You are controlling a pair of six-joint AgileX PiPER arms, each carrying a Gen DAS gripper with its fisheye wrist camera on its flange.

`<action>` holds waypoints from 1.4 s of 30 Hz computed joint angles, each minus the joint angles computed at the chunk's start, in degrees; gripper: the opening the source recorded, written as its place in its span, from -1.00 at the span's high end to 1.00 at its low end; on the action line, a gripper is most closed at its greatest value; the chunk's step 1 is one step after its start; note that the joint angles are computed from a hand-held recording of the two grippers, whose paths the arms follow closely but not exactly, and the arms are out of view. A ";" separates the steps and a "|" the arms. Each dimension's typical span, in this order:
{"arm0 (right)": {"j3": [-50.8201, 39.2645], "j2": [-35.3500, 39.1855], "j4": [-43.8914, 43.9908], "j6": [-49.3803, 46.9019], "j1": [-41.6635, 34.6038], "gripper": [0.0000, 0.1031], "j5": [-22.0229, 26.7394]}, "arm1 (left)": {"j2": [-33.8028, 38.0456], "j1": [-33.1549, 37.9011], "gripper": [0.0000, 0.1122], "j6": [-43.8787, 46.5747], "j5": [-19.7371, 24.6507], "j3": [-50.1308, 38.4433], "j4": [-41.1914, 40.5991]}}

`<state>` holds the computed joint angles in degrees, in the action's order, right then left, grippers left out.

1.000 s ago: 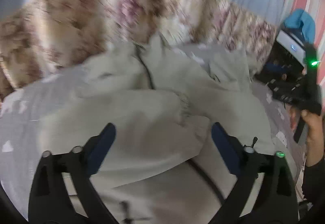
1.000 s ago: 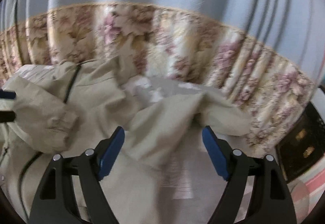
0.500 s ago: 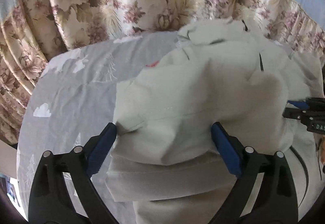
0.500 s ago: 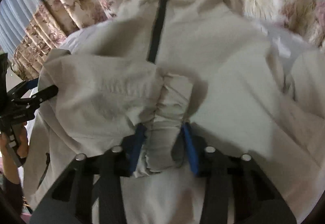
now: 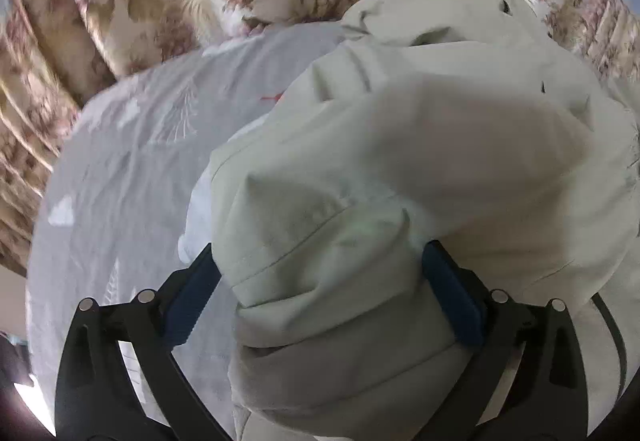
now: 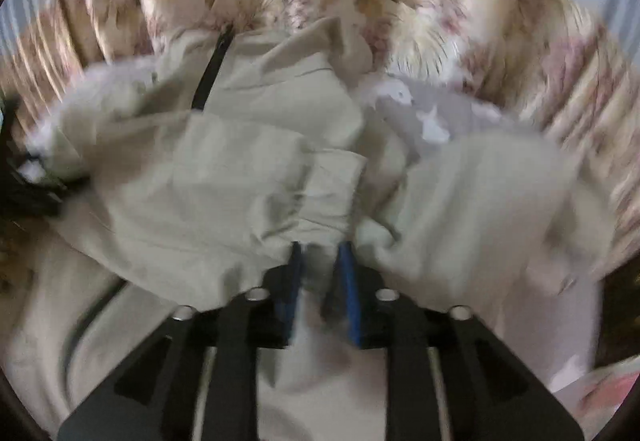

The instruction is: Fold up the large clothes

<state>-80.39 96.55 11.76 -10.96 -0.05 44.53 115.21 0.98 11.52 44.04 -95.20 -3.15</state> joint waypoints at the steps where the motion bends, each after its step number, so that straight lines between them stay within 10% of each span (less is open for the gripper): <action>1: 0.14 -1.30 3.44 -2.50 -2.76 0.31 0.19 | -0.84 0.85 -0.74 1.45 0.17 0.17 -1.57; 10: -21.91 10.23 10.11 15.20 -31.42 -0.48 8.28 | -9.73 4.66 -0.78 4.97 3.10 -3.13 -6.18; 23: -39.28 33.46 21.87 35.62 -35.16 -0.49 21.03 | -7.44 1.79 -0.78 3.18 5.56 -6.98 -2.68; 29: -31.73 30.05 29.72 19.99 -35.92 0.62 11.20 | -5.85 2.24 -0.78 2.20 7.75 -7.67 -4.44; 33: -23.33 19.43 31.14 8.82 -39.82 0.68 1.10 | -6.87 1.56 -0.78 1.48 7.85 -7.07 -3.06; 42: -14.71 13.81 32.61 -8.78 -44.24 0.69 2.63 | -4.09 -1.87 -0.78 0.69 9.11 -8.30 -3.59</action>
